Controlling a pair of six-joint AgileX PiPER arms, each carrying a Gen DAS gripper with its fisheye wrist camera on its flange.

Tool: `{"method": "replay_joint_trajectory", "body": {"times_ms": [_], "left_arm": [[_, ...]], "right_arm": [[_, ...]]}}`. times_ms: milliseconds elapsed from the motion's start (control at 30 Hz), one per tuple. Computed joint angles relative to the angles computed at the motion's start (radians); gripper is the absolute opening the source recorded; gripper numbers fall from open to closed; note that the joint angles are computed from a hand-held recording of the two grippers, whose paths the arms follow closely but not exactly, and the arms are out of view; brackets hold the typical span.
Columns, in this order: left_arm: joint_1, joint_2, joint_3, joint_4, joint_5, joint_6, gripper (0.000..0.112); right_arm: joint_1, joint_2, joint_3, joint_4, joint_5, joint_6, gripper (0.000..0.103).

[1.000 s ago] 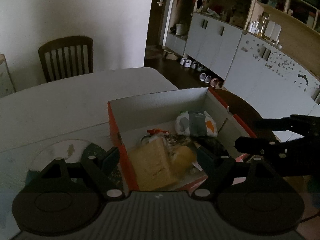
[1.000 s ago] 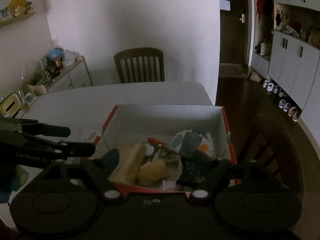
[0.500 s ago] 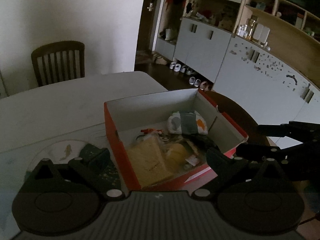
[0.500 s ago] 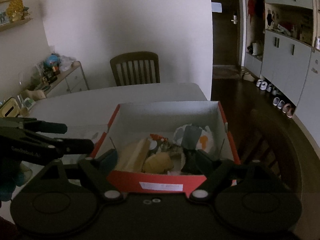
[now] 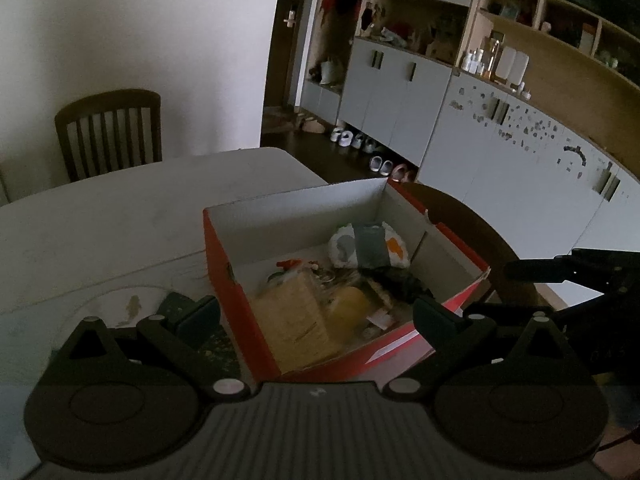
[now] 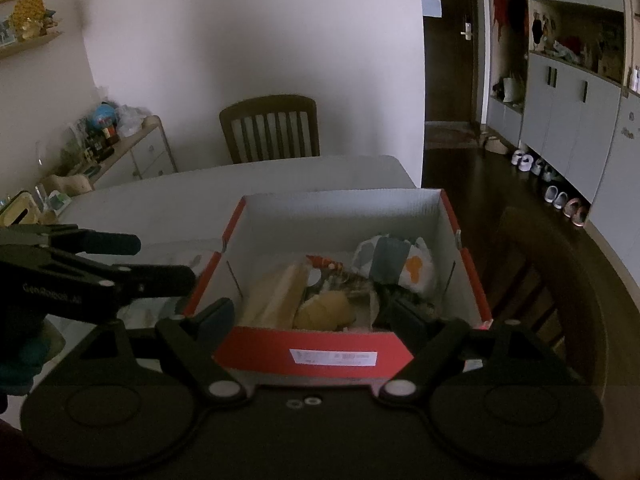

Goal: Organize objects
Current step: 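Withdraw both tools up and away from the filled box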

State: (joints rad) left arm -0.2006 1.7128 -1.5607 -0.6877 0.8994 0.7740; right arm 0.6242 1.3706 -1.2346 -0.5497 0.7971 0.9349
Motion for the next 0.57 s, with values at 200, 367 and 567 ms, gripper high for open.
{"method": "replay_joint_trajectory", "body": {"times_ms": [200, 367, 567], "left_arm": [[0.006, 0.021, -0.024, 0.001, 0.046, 0.002, 0.103], [0.003, 0.031, -0.036, 0.031, 0.06, -0.023, 0.103], [0.017, 0.043, -0.047, 0.031, 0.087, -0.038, 0.103]], "right_arm": [[-0.002, 0.007, 0.002, 0.0, -0.003, 0.008, 0.085], [-0.002, 0.008, 0.0, 0.0, -0.005, 0.009, 0.085], [0.007, 0.01, -0.001, -0.014, 0.003, 0.027, 0.086]]}}
